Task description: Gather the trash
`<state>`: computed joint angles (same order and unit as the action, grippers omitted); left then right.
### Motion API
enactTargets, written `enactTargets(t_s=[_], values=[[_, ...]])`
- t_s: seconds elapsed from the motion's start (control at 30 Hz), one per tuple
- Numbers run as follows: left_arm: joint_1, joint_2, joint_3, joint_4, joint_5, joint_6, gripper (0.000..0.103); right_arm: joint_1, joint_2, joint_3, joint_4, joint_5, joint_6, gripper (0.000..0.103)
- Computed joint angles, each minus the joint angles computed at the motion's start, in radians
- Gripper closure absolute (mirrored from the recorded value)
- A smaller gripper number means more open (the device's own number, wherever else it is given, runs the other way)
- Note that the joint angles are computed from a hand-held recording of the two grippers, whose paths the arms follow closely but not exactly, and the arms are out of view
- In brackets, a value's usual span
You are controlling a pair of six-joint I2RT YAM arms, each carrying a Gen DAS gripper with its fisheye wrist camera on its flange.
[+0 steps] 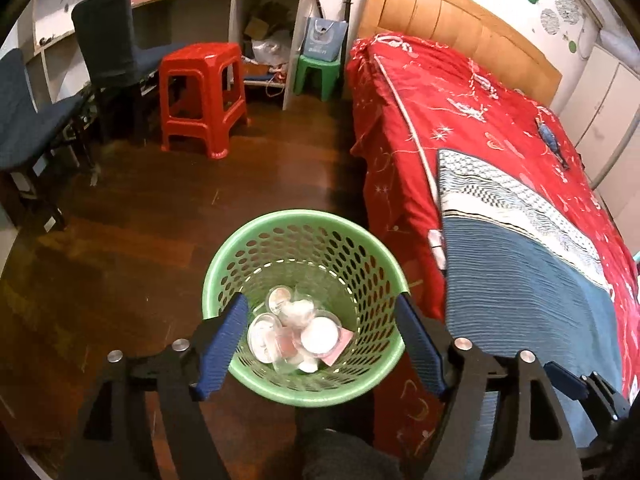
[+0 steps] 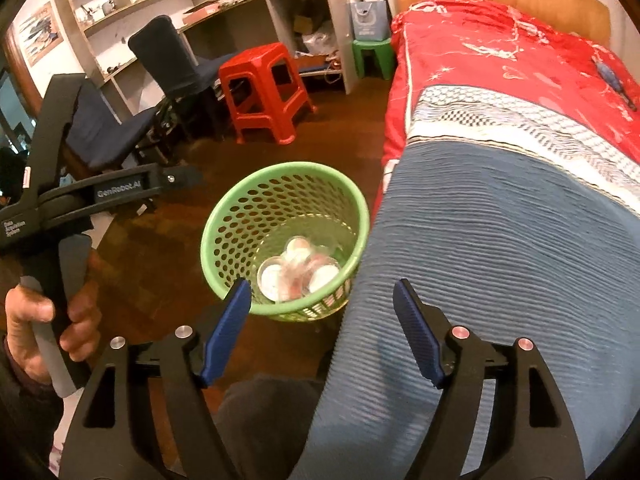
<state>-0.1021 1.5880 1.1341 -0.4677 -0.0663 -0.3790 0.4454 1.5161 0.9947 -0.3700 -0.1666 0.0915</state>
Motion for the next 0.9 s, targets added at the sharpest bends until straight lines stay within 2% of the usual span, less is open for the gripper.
enactTargets(t_s=[0.33,0.9], values=[[-0.099,-0.159,-0.047,-0.051,-0.072,-0.048,0.011,-0.01,-0.178,-0.091,-0.049,0.069,-0.005,0.017],[-0.275,-0.292,-0.034,-0.2,-0.277,-0.134,0.008,-0.007,-0.383,-0.171,-0.101,0.122,0.024,0.011]])
